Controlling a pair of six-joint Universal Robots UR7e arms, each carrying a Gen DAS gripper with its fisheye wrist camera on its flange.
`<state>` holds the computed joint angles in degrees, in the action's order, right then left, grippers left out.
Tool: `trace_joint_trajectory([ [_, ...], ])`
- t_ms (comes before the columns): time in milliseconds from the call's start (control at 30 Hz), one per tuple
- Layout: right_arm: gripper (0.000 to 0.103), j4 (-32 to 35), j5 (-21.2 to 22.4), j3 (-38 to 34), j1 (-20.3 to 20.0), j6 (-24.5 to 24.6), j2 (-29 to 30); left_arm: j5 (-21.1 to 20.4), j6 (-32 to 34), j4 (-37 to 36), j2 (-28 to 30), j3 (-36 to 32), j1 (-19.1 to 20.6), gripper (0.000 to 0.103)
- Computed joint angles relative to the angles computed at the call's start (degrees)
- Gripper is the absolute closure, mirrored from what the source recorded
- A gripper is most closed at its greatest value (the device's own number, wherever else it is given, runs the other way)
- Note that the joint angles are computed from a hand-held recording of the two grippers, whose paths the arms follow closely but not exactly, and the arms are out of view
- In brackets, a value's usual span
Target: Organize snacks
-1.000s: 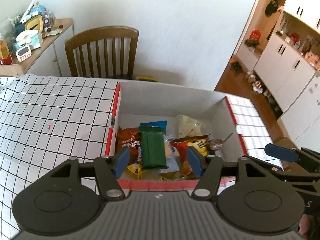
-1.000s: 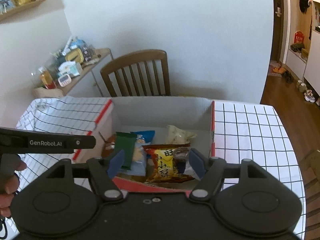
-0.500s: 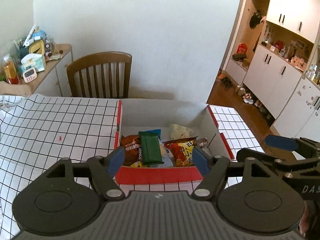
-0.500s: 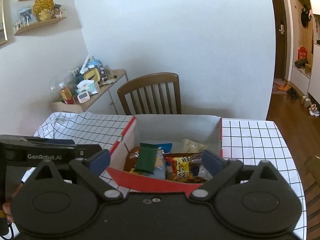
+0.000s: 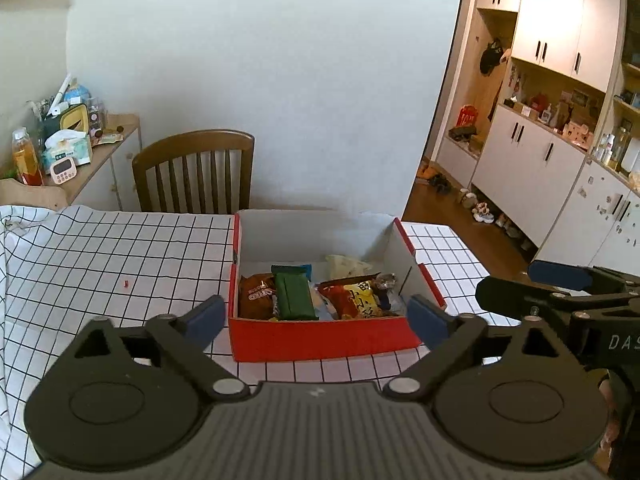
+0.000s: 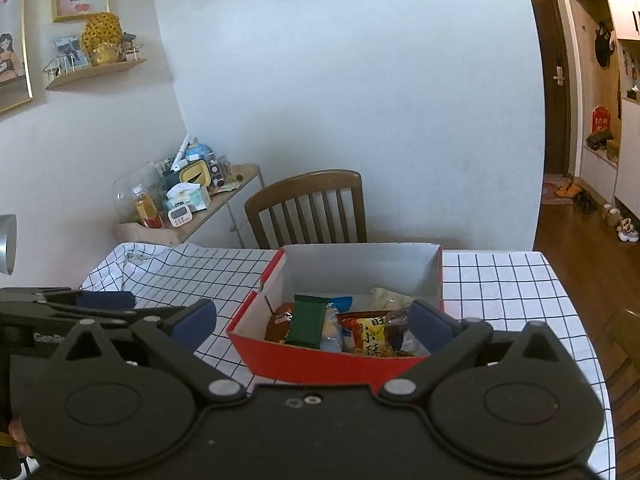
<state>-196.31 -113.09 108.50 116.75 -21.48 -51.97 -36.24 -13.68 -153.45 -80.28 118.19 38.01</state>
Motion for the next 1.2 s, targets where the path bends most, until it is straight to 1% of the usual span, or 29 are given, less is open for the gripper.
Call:
trace_joint_trajectory([
  [200, 0.0, -5.15, -0.73, 2.11, 0.55, -1.44, 0.35, 1.24, 0.11, -0.97, -0.59, 1.59, -1.21, 0.001],
  [367, 0.0, -6.86, -1.42, 2.8, 1.29, -2.97, 0.46, 2.23, 0.14, -1.86, -0.96, 2.83, -2.06, 0.001],
  [433, 0.0, -7.97, -1.74, 2.89, 1.5, -3.44, 0.66, 1.96, -0.33, -2.03, -1.33, 3.22, -2.18, 0.001],
  [633, 0.0, -8.64, -0.83, 3.61, 0.84, -0.58, 0.0, 2.84, -1.79, -2.3, -1.83, 3.65, -2.59, 0.001],
  [733, 0.0, -8.33, -1.51, 3.67, 0.66, -0.08, 0.06, 3.29, -2.83, -1.59, -1.98, 3.67, -2.75, 0.001],
  [867, 0.0, -7.36, -1.31, 4.0, 0.56, 1.08, -0.12, 4.08, -3.27, -1.32, -2.09, 3.97, -3.14, 0.001],
  [1200, 0.0, -7.04, -0.73, 4.78, 0.72, 1.14, -0.53, 3.96, -3.7, -1.13, -2.53, 4.44, -3.83, 0.001],
])
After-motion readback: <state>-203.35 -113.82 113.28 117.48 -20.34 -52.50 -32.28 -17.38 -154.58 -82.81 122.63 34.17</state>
